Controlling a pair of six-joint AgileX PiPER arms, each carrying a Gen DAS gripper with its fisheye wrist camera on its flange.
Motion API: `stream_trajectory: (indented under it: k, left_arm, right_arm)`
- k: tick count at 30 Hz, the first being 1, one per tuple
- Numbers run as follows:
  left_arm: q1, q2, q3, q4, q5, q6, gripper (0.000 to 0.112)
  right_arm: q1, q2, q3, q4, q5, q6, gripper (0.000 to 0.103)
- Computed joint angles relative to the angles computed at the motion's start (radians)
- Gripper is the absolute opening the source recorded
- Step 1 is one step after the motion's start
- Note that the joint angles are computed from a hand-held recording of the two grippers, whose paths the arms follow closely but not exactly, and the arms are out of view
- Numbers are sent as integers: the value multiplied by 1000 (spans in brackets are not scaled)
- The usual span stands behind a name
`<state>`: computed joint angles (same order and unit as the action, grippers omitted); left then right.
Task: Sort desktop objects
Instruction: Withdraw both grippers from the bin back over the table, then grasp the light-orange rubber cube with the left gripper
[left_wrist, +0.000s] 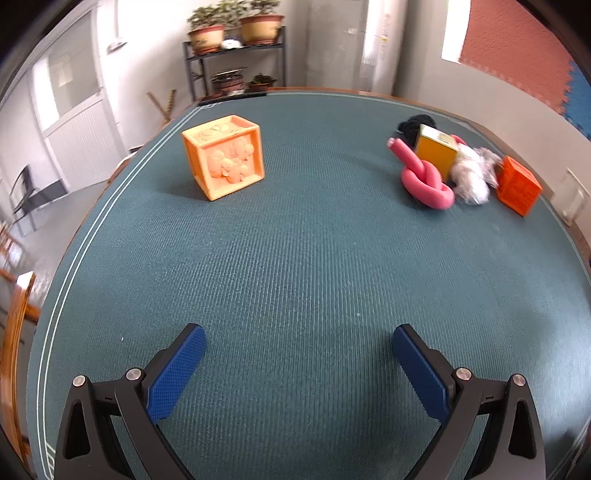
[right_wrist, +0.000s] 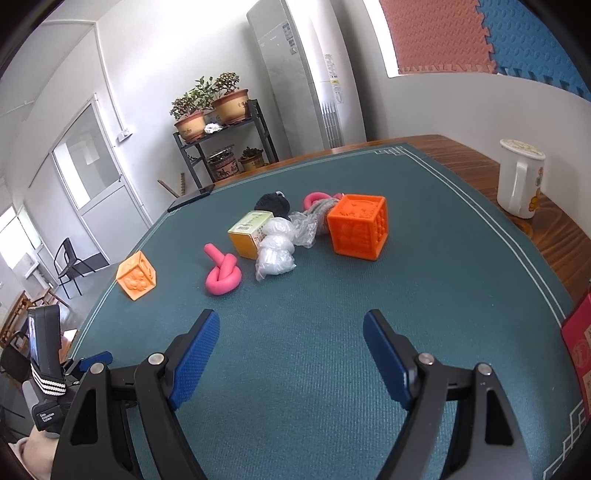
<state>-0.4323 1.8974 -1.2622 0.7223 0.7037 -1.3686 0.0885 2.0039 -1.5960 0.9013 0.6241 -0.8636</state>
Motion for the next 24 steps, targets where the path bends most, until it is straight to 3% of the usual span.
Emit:
stream_trajectory:
  k: [6,8,11,19,24]
  left_arm:
    - [22,25,-50,-27,32,21,103]
    - [48,52,-102,-46,82,30,103]
    - [91,115,-229,-42,191,29,103]
    - [169,323,-621,-20,350,78,103]
    - [225,422,-769,-77,384,111,103]
  right_arm:
    - [3,10,-9,-19,-1,15,83]
    - [1,17,-18,-27,5,25,83]
    - [-1,26,-31,-44,13,46,83]
    - [-13,22,-35,-32,26,38,83]
    - [-13,26,-46,-39,39,48,83]
